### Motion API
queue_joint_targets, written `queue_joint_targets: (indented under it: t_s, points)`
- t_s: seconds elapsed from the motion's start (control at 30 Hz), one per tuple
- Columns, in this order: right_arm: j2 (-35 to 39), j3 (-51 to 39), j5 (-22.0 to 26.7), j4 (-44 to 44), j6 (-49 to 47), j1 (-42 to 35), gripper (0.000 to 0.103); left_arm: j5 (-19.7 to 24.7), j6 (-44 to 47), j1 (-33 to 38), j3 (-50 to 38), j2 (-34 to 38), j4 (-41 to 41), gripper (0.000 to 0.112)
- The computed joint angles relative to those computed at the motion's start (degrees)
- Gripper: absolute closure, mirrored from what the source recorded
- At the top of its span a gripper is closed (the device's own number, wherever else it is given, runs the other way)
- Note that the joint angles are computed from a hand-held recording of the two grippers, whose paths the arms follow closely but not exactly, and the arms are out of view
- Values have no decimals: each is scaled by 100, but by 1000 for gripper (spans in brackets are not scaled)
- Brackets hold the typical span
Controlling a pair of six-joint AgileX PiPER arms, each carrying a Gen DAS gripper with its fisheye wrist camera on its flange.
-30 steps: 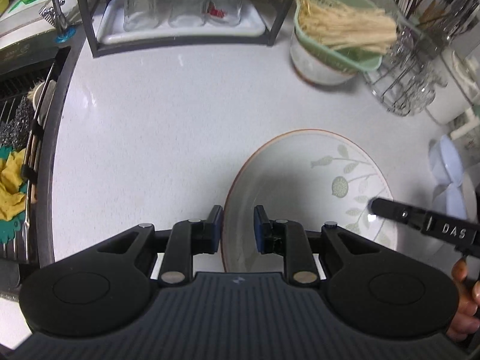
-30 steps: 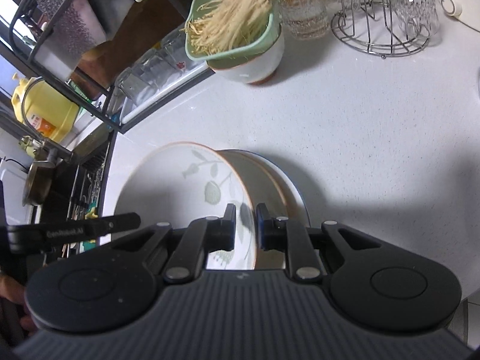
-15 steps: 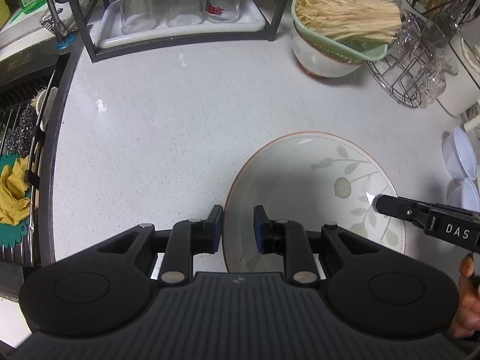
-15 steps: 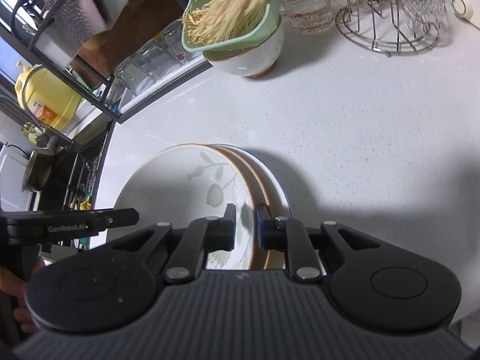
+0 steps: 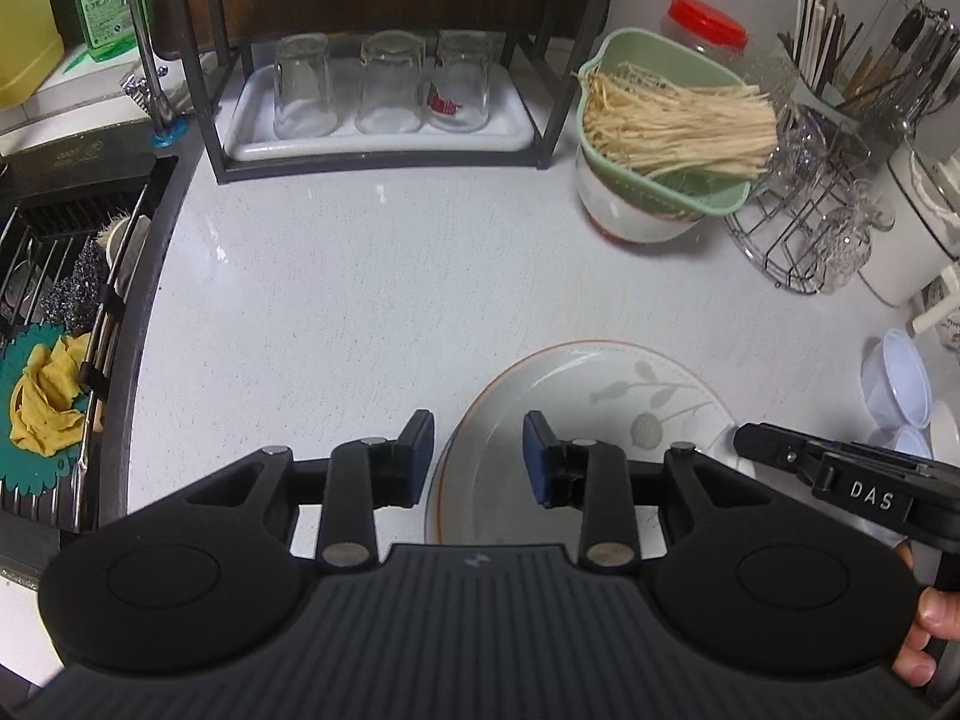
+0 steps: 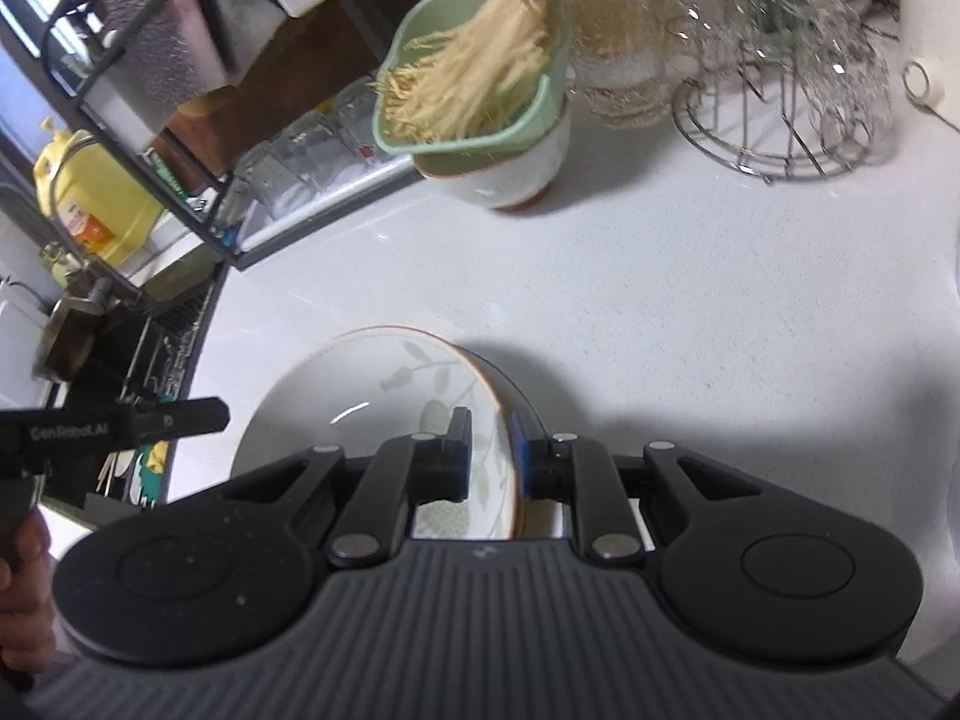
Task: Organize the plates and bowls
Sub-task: 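Lower the small leaf plate onto the plate stack and open both grippers, then move both grippers to the rim of the larger light blue bowl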
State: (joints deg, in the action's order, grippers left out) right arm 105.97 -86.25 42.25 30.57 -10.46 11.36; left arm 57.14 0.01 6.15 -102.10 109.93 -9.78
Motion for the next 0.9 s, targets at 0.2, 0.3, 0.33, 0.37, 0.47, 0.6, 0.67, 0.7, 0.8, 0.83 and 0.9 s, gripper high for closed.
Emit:
queue_joint_targets:
  t_s: [0.2, 0.3, 0.33, 0.37, 0.47, 0.6, 0.67, 0.7, 0.8, 0.83, 0.9]
  points:
    - [-164, 33, -139, 127, -335, -66, 85, -123, -177, -185, 105, -256, -2, 75]
    - [-331, 120, -261, 191, -513, -114, 85, -157, -290, -304, 114, -392, 32, 75]
    - [-404, 178, -302, 242, -607, -141, 85, -166, -332, -346, 134, -460, 52, 75]
    - [-472, 227, -331, 301, -691, -168, 85, -171, -369, -384, 133, -502, 67, 75]
    - [-712, 413, -428, 369, -842, -268, 85, -175, -496, -529, 138, -638, 124, 73]
    - [-1052, 668, -543, 449, -1064, -428, 85, -203, -686, -772, 172, -798, 312, 69]
    - [-1233, 799, -599, 452, -1151, -502, 85, -221, -708, -891, 169, -835, 379, 66]
    - [-1322, 862, -631, 461, -1173, -542, 85, -201, -778, -947, 148, -838, 463, 66]
    - [-1578, 1011, -636, 661, -1341, -735, 85, -208, -924, -1059, 163, -907, 559, 65]
    - [-1665, 1045, -619, 702, -1398, -805, 85, -210, -974, -1094, 174, -941, 570, 65]
    - [-1824, 1098, -567, 812, -1558, -919, 85, -240, -1056, -1182, 219, -1010, 594, 63]
